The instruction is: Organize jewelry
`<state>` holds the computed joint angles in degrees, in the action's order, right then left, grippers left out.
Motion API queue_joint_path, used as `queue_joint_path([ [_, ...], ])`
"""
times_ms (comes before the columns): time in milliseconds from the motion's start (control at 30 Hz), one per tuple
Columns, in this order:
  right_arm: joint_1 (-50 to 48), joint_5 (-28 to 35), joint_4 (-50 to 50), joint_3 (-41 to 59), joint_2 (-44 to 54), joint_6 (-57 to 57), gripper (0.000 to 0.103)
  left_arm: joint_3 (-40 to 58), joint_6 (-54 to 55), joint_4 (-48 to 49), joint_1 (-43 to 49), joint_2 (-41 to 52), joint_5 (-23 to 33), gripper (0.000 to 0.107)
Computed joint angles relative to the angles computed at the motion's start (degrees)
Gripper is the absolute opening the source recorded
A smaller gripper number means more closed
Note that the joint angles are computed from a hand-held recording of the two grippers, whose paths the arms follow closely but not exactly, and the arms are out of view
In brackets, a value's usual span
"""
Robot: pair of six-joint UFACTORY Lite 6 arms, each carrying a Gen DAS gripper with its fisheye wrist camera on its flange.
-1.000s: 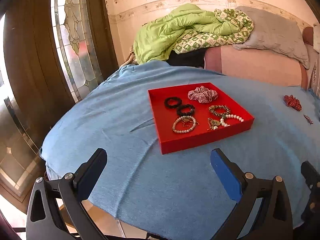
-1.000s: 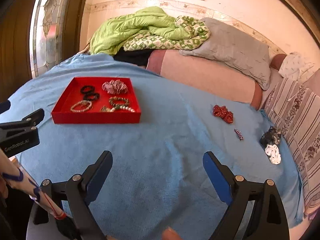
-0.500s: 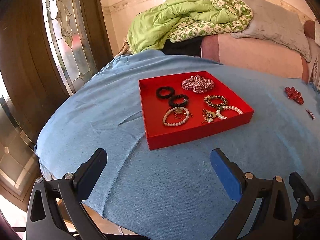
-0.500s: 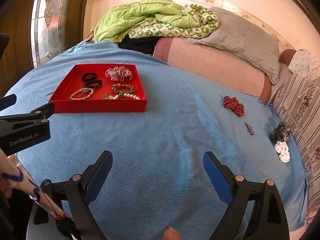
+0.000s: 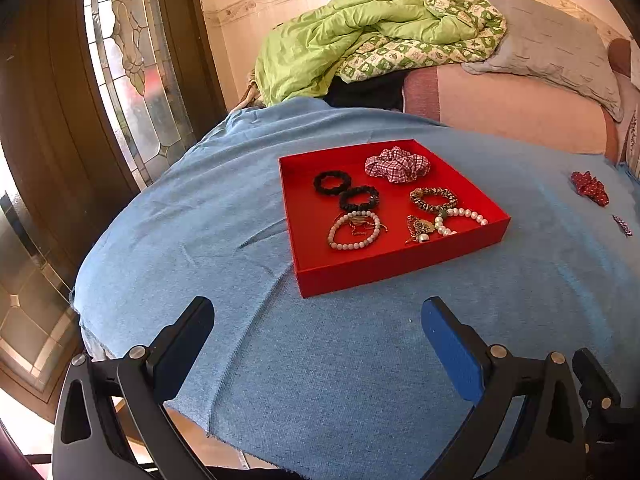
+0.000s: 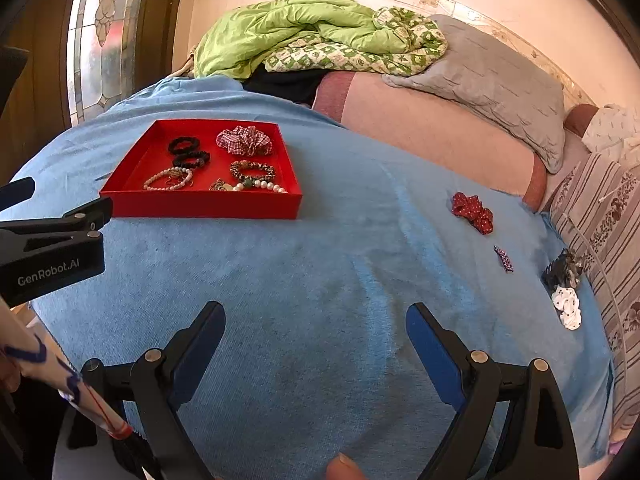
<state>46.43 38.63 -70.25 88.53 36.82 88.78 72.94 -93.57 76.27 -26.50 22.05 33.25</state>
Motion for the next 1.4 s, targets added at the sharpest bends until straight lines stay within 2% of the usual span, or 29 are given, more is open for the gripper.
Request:
queue_joint_path([
  [1400, 0.2, 0.3, 0.7, 0.2, 0.3, -0.6, 0.094, -1.3, -0.7, 1.3, 0.5, -0.7, 0.0, 0.103],
])
